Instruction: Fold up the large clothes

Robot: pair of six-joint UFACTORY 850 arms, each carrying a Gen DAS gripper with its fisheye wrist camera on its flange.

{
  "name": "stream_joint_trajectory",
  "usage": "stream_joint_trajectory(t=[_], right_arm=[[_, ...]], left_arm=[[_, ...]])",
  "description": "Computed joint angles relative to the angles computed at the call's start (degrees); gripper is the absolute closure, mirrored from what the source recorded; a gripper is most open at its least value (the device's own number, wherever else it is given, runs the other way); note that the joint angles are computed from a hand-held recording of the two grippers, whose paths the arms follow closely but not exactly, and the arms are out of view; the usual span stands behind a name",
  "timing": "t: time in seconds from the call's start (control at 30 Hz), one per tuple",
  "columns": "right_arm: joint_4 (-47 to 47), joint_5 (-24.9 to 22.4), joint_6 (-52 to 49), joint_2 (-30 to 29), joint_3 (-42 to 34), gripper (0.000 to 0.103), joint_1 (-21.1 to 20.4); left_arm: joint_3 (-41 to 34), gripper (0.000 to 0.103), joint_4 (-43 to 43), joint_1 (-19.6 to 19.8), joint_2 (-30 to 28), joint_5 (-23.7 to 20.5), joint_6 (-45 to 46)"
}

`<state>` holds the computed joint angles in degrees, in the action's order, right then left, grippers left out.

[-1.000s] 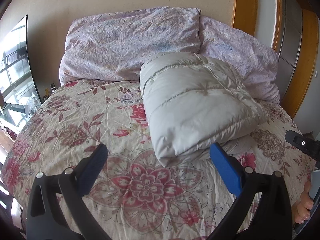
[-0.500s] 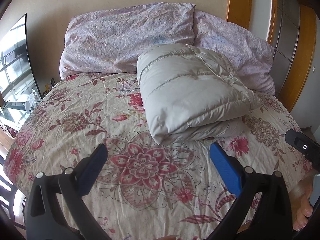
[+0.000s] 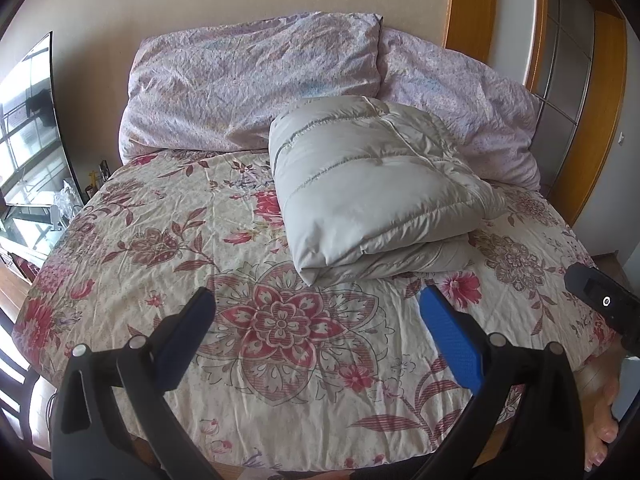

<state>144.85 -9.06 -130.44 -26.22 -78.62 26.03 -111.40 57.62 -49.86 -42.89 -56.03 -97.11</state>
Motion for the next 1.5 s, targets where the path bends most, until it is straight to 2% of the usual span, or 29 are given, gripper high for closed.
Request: stream_joint_trajectory(t=[0.17,0.27,0.33,0.47,0.67,1.0,1.1,1.5], right_arm=[[2.49,0.43,-1.99,-0.67,-0.59,0.001,0.13],[-8.34,0.96,9.8,-1.74,-1.9,0.001,-0.19],[-10.76,1.18,12.32,-2.13,-2.41,0.001,-0.23],[-8.96,1.45,10.46,-2.16,-2.54,0.001,-0.1],[-13.75,1.13,14.88,-2.27,-2.98,0.001,-0.09],[-15.59,1.13,16.85,-2.53,-3.33,0.001,0.01],[-14.92,1.09,16.14,-2.47,-3.28,0.001,-0.04],[-13.14,1.32,14.97,-3.01,-3.55,0.001,0.22]], left_arm=[[-0.45,0.002,0.23,0.2,-0.3,0.71,0.78],[-0.57,0.002,-0.76,0.96,-0.44,2.31,1.06],[-0.69,0.002,-1.28,1.31,-0.59,2.94,1.27],[-1.13,0.002,-1.66,1.58,-0.95,3.06,1.83],[-0.97,0.002,-1.47,1.55,-0.74,3.59,1.85],[-0.03,0.002,-1.08,1.62,-0.05,4.53,1.14],[0.59,0.002,-1.19,1.77,0.37,6.15,1.06],[0.04,0.002,-1.46,1.82,0.01,6.02,1.61]])
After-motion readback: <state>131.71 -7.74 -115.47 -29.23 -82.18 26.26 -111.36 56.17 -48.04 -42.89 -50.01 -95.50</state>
